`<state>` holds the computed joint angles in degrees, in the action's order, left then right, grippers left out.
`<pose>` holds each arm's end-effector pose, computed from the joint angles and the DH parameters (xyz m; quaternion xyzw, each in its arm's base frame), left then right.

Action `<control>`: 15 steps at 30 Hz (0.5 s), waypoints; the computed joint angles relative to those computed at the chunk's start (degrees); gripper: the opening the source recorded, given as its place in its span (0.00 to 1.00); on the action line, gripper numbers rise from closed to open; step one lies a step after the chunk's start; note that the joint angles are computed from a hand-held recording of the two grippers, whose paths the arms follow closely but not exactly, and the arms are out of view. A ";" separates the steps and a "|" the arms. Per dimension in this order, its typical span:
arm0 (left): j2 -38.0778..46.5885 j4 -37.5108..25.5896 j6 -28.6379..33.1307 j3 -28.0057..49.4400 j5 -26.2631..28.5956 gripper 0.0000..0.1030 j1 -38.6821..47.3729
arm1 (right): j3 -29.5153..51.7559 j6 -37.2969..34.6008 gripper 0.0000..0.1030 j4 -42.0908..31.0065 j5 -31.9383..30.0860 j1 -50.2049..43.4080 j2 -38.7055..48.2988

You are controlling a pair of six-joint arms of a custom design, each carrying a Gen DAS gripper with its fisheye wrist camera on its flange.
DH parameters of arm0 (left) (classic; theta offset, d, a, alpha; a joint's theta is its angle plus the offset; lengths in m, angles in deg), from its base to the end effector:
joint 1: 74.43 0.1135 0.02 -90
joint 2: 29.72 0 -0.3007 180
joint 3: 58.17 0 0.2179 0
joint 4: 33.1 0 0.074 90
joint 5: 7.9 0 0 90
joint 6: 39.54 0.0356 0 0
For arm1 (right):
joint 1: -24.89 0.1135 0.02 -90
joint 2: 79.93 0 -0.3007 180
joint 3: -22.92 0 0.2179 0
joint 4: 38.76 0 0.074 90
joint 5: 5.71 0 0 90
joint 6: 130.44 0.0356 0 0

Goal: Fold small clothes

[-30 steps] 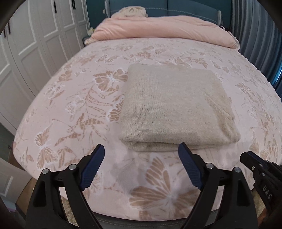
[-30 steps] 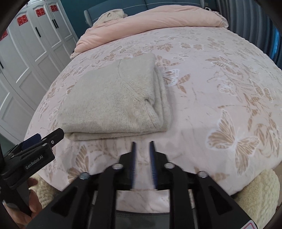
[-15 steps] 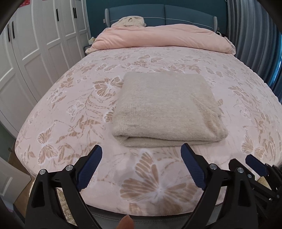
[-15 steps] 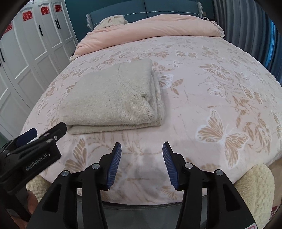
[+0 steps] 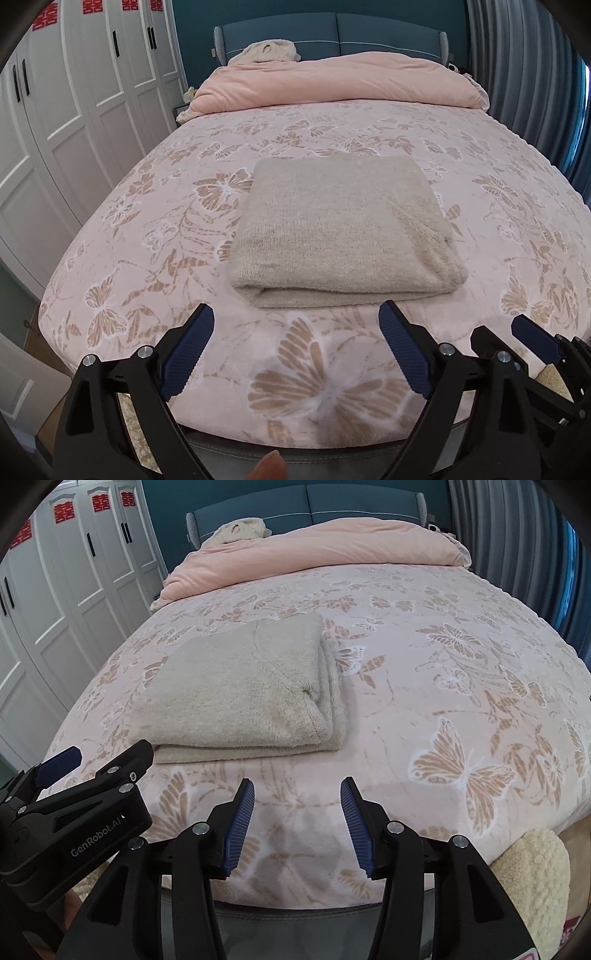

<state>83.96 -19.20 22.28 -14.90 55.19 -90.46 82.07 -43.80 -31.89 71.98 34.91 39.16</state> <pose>0.2660 -0.0597 0.0954 -0.1652 0.9190 0.1010 0.3435 0.3342 0.0668 0.1007 -0.1436 0.9327 0.1198 0.3085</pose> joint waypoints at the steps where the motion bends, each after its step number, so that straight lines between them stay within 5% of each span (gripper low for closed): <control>1: -0.09 -0.06 -0.16 -0.05 0.22 0.86 0.11 | -0.04 0.01 0.47 -0.06 0.09 0.10 -0.06; 15: -0.22 -1.16 -0.30 0.44 -0.55 0.86 -1.05 | -1.95 -0.10 0.48 1.20 1.56 2.75 -0.79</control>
<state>83.74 -20.36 21.98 -14.46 54.63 -91.51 80.12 -43.90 -30.69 73.54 37.66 38.36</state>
